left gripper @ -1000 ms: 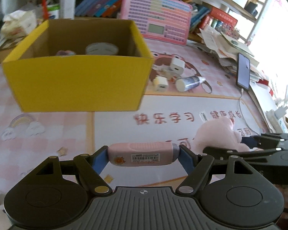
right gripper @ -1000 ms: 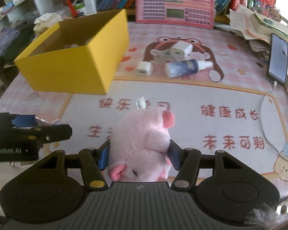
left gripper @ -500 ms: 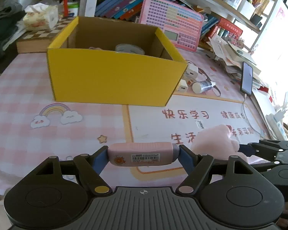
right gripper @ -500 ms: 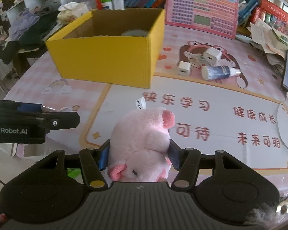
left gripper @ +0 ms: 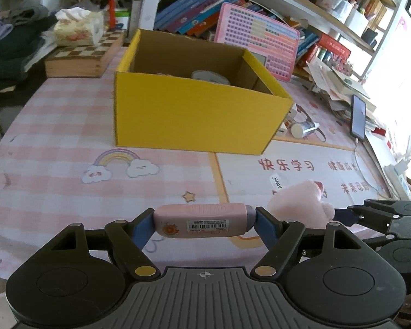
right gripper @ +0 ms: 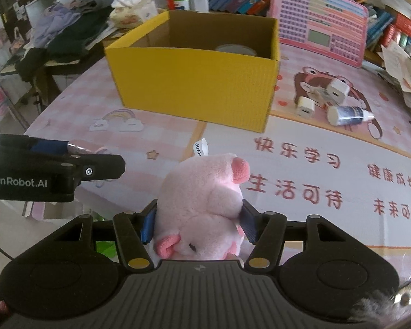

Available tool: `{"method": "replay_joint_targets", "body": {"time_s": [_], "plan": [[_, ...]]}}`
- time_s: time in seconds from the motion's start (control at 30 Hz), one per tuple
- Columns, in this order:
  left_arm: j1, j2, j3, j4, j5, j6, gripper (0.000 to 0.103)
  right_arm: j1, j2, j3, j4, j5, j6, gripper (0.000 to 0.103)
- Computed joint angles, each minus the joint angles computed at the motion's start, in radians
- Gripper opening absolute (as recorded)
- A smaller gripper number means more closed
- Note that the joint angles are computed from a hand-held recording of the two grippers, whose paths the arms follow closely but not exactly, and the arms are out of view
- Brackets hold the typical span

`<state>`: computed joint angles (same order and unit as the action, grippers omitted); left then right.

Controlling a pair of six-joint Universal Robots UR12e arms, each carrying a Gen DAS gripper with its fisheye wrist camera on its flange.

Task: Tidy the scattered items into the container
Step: 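Carry the plush pig and pink stick with both tools toward the yellow box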

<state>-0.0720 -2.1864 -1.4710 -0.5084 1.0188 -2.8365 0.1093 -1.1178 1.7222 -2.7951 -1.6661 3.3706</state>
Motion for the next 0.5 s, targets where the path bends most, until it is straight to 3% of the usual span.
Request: {"method": "replay_joint_targets", "body": {"time_s": [0.5], "plan": [[0.039, -0.003, -0.004, 0.034, -0.037, -0.053, 0.078, 0.031, 0.031, -0.064, 0.028, 0.002, -0.073, 0.058]]}}
